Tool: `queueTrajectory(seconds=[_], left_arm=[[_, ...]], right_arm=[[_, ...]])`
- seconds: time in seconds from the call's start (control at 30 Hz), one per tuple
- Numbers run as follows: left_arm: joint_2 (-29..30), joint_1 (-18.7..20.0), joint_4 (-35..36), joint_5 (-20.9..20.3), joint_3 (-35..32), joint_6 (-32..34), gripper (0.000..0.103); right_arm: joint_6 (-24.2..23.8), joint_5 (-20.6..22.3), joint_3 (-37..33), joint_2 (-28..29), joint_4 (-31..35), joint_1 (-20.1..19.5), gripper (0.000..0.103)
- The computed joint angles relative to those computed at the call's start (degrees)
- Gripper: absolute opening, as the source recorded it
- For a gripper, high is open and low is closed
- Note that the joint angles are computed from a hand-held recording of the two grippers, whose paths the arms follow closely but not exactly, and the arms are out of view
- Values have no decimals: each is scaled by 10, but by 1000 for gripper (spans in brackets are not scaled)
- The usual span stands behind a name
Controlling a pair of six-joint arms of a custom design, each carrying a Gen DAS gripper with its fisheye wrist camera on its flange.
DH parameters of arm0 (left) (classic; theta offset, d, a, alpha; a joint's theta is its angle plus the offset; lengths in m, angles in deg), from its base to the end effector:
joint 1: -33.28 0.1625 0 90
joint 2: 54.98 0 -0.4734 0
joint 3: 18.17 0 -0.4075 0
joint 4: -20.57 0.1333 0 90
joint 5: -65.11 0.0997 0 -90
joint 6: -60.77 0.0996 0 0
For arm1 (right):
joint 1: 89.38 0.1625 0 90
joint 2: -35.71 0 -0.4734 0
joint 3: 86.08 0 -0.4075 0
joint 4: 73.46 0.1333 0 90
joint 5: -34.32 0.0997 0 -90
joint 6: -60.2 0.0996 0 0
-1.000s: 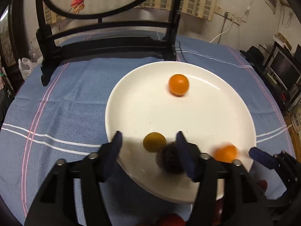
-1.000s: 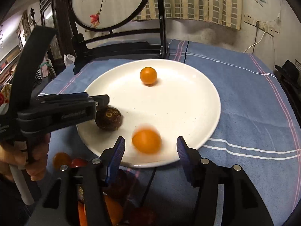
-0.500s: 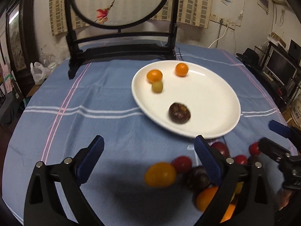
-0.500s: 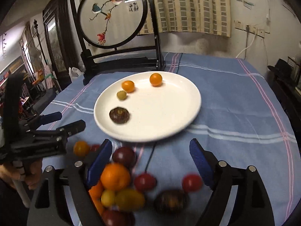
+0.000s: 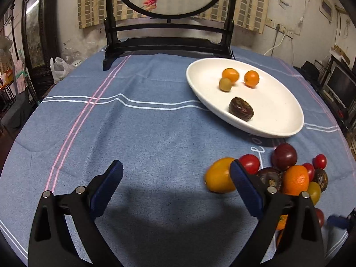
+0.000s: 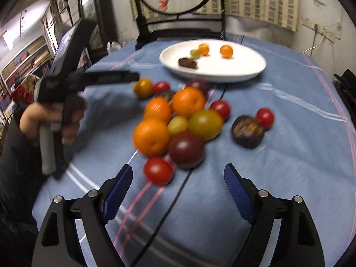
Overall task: Organize fruits
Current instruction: 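Grasp the yellow-orange tomato with the left tool while the right tool grasps a red tomato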
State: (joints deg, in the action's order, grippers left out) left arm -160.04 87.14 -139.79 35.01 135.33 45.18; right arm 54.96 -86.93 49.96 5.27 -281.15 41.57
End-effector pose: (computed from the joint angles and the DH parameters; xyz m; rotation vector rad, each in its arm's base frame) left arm 0.0248 -0.3382 0.3056 0.1497 2.1918 -0.9293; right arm 0.3329 -0.2591 -0.0525 0.9649 -2.4622 0.4931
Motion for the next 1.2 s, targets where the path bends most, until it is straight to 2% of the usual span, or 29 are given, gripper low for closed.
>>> queueTrajectory(seconds=[0.03,0.2,0.4,0.5,0.6,0.67,0.7,0.8,0.93,1.07,1.2], left_arm=[[2,-1,-6,2,1,5,95],[-4,-7,14,4,-1,3,96],[-4,2,13,-9,-4,10,96],[-2,12,8,-23,-9,10,97],[-1,17,5,-30,-11,10,97],[1,18,1,-31,-12,13,97],[2,19,-1,-33,-12,16,97],[-1,21,7,-35,-14,14,97],[-12,17,21,-40,-15,12,97],[-19,3,23,-22,-8,13,97],[-20,-1,30,-28,-6,17,97]], right_arm=[[1,-5,-4,5,11,5,76],[19,-35,-34,24,61,20,68],[41,-52,-46,31,64,23,65],[50,-64,-45,31,59,24,51],[52,-76,-49,34,66,31,48],[49,-75,-50,34,73,36,41],[44,-66,-48,31,77,37,30],[44,-73,-43,25,80,42,31],[42,-70,-22,9,52,36,31],[43,-76,0,-13,11,18,31],[34,-78,-2,-26,-18,-4,31]])
